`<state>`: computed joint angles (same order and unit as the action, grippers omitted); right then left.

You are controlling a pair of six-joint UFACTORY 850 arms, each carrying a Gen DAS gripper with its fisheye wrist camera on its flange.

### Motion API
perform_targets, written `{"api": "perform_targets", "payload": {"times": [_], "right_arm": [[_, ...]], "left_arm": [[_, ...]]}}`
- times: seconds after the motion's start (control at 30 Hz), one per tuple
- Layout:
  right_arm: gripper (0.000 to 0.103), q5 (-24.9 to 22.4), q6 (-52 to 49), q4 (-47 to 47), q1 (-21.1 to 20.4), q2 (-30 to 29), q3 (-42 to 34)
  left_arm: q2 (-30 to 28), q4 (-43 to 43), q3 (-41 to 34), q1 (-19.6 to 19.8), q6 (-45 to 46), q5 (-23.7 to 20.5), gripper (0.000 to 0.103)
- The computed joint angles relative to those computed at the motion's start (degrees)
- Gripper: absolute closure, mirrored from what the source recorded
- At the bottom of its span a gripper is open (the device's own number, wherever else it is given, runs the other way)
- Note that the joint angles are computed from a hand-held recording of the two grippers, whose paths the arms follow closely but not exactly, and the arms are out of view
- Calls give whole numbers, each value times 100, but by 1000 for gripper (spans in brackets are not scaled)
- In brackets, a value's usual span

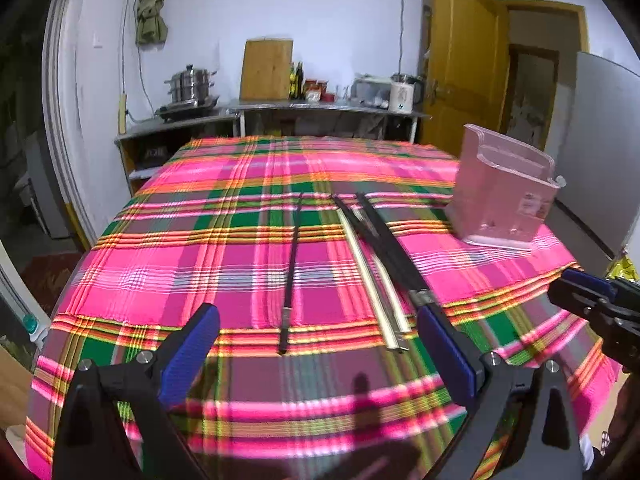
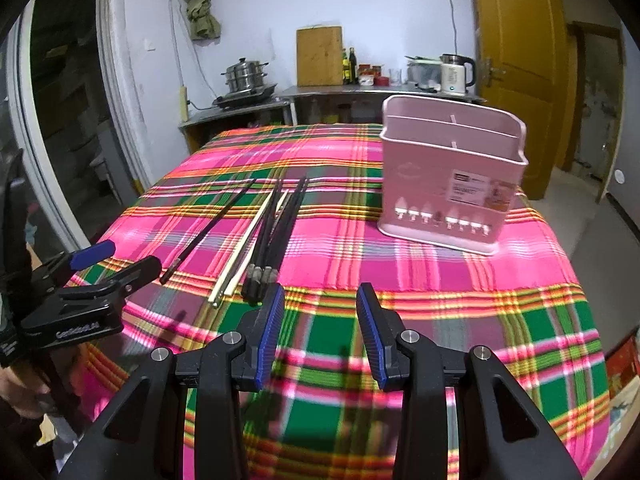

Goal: Organize utensils
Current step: 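Grasp the single black chopstick with the left tool while the right tool grasps a black chopstick from the bundle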

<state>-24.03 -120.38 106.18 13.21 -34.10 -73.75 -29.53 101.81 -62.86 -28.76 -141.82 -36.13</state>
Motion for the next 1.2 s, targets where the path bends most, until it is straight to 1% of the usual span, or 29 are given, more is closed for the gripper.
{"api": "perform_targets", "payload": {"times": [0.1,0.13,0.2,0.23,0.3,0.37,0.43,0.57,0.6,0.63,0.67,0.73,0.8,0.97,1.07,1.2], "right_arm": [[65,56,578,-536,80,-179,-290],[65,100,786,-731,116,-249,-411],[65,141,1265,-1199,184,-410,-679],[65,152,1494,-1411,213,-493,-814],[65,210,2096,-1958,279,-686,-1121],[65,243,2961,-2725,352,-913,-1489],[65,278,3516,-3236,421,-1119,-1801],[73,172,4883,-4491,515,-1555,-2521],[75,145,5166,-4742,542,-1675,-2713],[77,86,5500,-5041,569,-1807,-2928],[79,25,5795,-5309,592,-1915,-3114],[79,-98,6249,-5714,636,-2147,-3488],[84,-204,6652,-6095,669,-2340,-3794],[86,-525,7553,-6922,742,-2825,-4557],[86,-579,7759,-7079,747,-2976,-4814],[87,-737,8025,-7239,737,-3178,-5175]], "left_arm": [[-81,-216,-159,196,322,284,4],[-131,-362,-246,268,546,369,7],[-208,-399,-355,411,710,548,11],[-246,-529,-427,489,890,653,11],[-361,-749,-605,620,1204,833,13],[-490,-1043,-811,763,1591,1029,18],[-598,-1268,-987,886,1903,1254,22],[-861,-2109,-1377,1098,2860,1610,30],[-920,-2361,-1462,1145,3141,1669,34],[-988,-2664,-1561,1185,3473,1700,38],[-1028,-2812,-1615,1212,3639,1748,40],[-1107,-3203,-1722,1280,4068,1868,46],[-1162,-3430,-1804,1318,4334,1925,48],[-1245,-3736,-1964,1405,4702,2059,52],[-1311,-3948,-2079,1426,5006,2024,53],[-1429,-4196,-2277,1400,5395,1824,54]]}}
